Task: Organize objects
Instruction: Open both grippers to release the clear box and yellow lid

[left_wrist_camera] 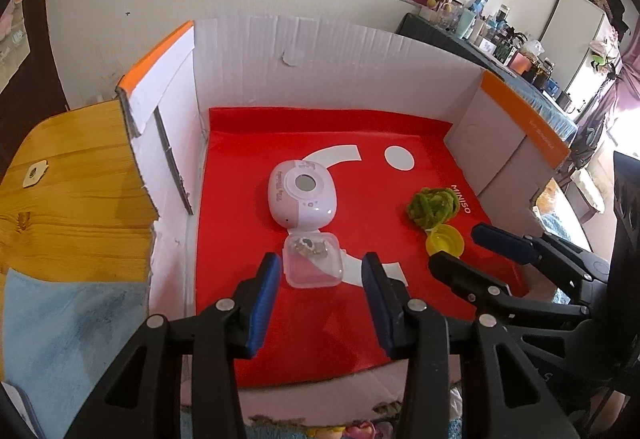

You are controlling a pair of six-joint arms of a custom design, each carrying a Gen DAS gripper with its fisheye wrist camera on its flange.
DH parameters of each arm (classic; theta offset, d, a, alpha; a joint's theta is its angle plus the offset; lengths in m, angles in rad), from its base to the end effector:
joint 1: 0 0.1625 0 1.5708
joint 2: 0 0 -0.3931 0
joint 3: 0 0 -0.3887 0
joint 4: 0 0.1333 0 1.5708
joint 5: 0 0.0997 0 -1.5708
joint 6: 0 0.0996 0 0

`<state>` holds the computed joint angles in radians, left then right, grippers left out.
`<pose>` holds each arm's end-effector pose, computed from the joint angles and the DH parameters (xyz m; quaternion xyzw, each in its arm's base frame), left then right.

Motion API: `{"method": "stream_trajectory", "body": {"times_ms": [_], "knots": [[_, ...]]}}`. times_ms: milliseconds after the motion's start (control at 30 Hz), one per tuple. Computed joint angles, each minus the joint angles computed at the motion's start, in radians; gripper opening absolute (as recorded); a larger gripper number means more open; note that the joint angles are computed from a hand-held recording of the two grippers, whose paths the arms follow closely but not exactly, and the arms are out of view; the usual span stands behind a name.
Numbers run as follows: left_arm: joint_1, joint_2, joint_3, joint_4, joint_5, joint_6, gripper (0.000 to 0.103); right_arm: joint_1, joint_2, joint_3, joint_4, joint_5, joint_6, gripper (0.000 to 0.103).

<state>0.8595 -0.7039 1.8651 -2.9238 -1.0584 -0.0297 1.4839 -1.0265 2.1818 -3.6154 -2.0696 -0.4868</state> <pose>-0.2334 -0.5498 -0.0058 0.2990 0.9156 -0.1777 0.2016 0.0427 -0.4968 0.1655 0.0697 -0.8785 0.3368 0.3317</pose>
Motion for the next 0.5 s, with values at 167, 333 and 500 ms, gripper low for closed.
{"method": "stream_trajectory", "body": {"times_ms": [167,333,500], "knots": [[-0.008,-0.019,0.029,-0.019,0.011,-0.009,0.053,0.013,-0.005,0.011,-0.011,-0.003,-0.001,0.062],[-0.012,-0.04,0.054,-0.022,0.012,-0.024,0.056,0.023,-0.012,0.021,-0.014,-0.004,0.001,0.064],[-0.021,-0.06,0.084,-0.039,0.015,-0.032,0.06,0.035,-0.017,0.037,-0.031,-0.009,-0.002,0.07]]}}
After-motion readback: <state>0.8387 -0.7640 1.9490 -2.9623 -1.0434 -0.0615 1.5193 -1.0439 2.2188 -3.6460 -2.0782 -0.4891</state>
